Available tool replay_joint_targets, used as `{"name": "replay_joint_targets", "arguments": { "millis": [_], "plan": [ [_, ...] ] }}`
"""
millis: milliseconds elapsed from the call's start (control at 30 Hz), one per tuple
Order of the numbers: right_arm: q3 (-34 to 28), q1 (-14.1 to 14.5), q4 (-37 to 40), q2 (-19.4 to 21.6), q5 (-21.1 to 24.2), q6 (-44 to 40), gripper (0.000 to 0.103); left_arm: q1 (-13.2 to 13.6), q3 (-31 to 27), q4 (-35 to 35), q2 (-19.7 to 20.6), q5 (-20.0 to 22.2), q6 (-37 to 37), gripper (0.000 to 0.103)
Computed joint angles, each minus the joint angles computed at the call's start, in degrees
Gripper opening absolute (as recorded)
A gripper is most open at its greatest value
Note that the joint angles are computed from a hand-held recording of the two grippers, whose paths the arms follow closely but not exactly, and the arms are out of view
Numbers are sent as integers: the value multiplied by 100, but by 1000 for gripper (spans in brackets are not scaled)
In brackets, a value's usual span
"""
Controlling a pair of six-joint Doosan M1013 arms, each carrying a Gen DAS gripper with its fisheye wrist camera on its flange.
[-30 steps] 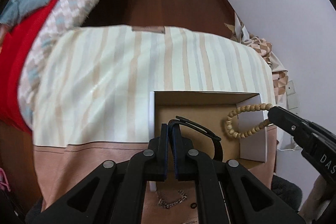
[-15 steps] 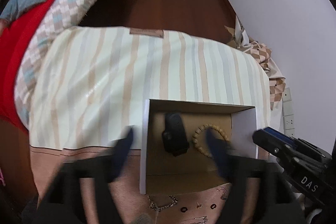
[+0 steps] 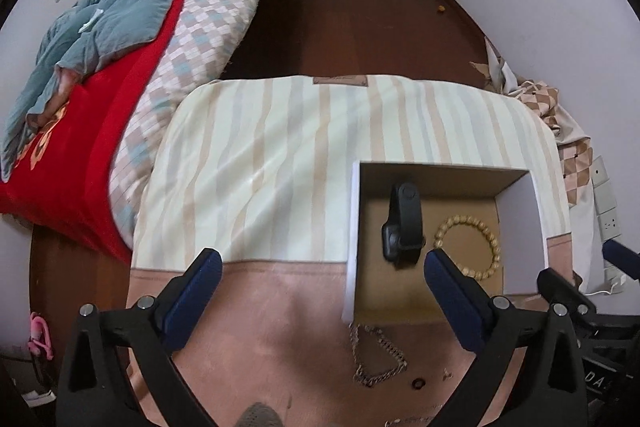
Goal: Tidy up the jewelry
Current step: 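Withdraw both tools from the box back over the table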
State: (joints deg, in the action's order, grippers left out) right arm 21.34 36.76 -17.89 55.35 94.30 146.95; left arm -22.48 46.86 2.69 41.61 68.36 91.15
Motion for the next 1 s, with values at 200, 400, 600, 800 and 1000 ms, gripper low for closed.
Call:
{"name": "replay_joint_targets", "arguments": {
  "millis": [200,400,600,800,1000],
  "plan": [
    [61,121,-176,-112,-21,160,101,-3,455,52,-355,-307,-145,103],
    [96,304,-596,-291,-32,287,101,-15,960,231,-803,-850,-169,103],
    [-174,525,-1079,-331,131,279,101,11,1325,153,-1194,-1172,-117,103],
    [-144,705,-1405,-485,126,366,101,35,1614,72,-1528,-1357,-89,103],
    [314,814,-1394,-761,-70,643,101,68,1857,57,-1685,-1402,-147,103]
  ]
}}
